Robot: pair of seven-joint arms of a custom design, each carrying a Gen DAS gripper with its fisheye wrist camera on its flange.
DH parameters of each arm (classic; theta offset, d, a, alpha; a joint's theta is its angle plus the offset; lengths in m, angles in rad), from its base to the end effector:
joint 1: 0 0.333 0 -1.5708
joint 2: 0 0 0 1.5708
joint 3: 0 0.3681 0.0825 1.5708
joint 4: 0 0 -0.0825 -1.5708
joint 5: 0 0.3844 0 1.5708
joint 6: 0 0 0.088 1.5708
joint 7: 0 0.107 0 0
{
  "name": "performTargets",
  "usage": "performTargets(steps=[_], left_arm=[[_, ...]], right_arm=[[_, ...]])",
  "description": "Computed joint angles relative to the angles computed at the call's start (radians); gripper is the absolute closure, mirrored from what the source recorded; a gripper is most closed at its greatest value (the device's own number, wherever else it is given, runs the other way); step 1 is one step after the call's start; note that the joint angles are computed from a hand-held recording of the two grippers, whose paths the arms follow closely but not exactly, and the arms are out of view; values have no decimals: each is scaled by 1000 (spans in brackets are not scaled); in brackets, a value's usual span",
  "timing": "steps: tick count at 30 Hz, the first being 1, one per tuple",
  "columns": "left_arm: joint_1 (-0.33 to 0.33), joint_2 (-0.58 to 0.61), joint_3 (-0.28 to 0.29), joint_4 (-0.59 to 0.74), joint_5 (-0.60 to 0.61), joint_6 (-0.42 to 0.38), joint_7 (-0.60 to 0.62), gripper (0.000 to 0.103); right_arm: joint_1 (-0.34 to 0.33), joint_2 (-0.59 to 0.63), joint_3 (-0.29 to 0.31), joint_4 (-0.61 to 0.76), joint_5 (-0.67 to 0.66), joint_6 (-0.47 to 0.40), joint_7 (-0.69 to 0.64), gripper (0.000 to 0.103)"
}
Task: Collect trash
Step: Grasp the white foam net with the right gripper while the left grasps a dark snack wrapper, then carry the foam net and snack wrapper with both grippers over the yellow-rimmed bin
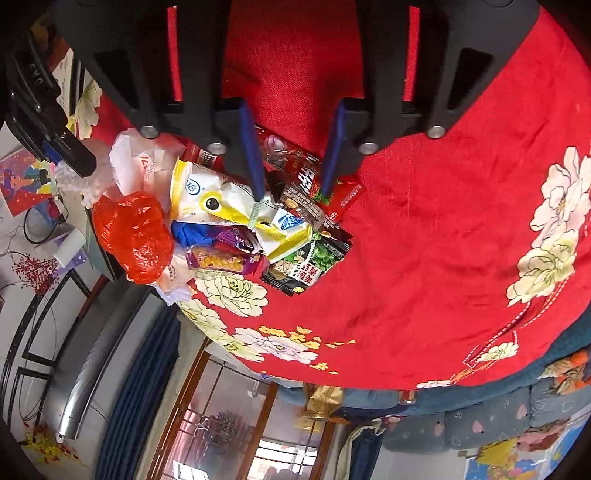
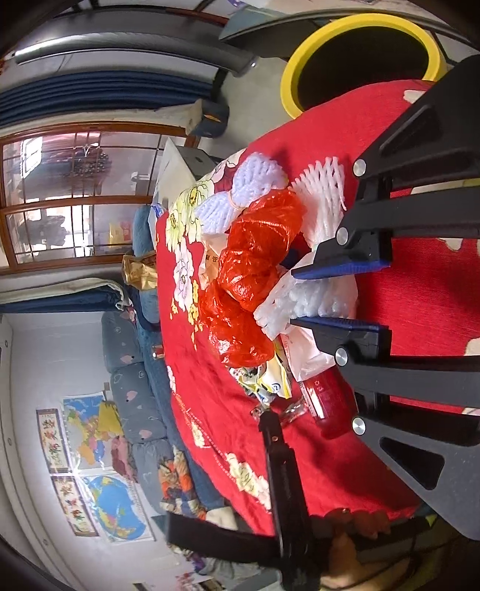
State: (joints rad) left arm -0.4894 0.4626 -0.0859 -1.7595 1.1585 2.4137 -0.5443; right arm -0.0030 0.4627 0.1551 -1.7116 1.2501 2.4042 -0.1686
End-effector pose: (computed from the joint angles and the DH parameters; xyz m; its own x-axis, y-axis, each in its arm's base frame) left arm 0.5964 -0.3714 0.3733 0.5577 -0.7910 0.2514 -0.4779 -0.5537 -0.6820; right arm 0.7070 0.0987 0.3988 0.8459 -0.5247 -0.0960 -0.3577 -0.4246 -0.8317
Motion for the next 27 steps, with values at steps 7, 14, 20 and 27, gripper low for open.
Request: performTargets(steps=[7,14,20,27], left_arm=[[-6,-19,0,-10,31,4,-5,93],[-15,-53,-13,-23,86,-16,-49,95],[-23,-59,-27,8,130,-34,-38,95],[-40,-31,-29,87,162,-35,20,95]], right_arm=[[-31,-9,-18,24,-46,-105,88,85],[-53,-30,-33,27,-56,-176,125,85],[-67,-29,-41,48,-24,-188,147,86],[-81,-17,-42,71,21,-164,156,86]])
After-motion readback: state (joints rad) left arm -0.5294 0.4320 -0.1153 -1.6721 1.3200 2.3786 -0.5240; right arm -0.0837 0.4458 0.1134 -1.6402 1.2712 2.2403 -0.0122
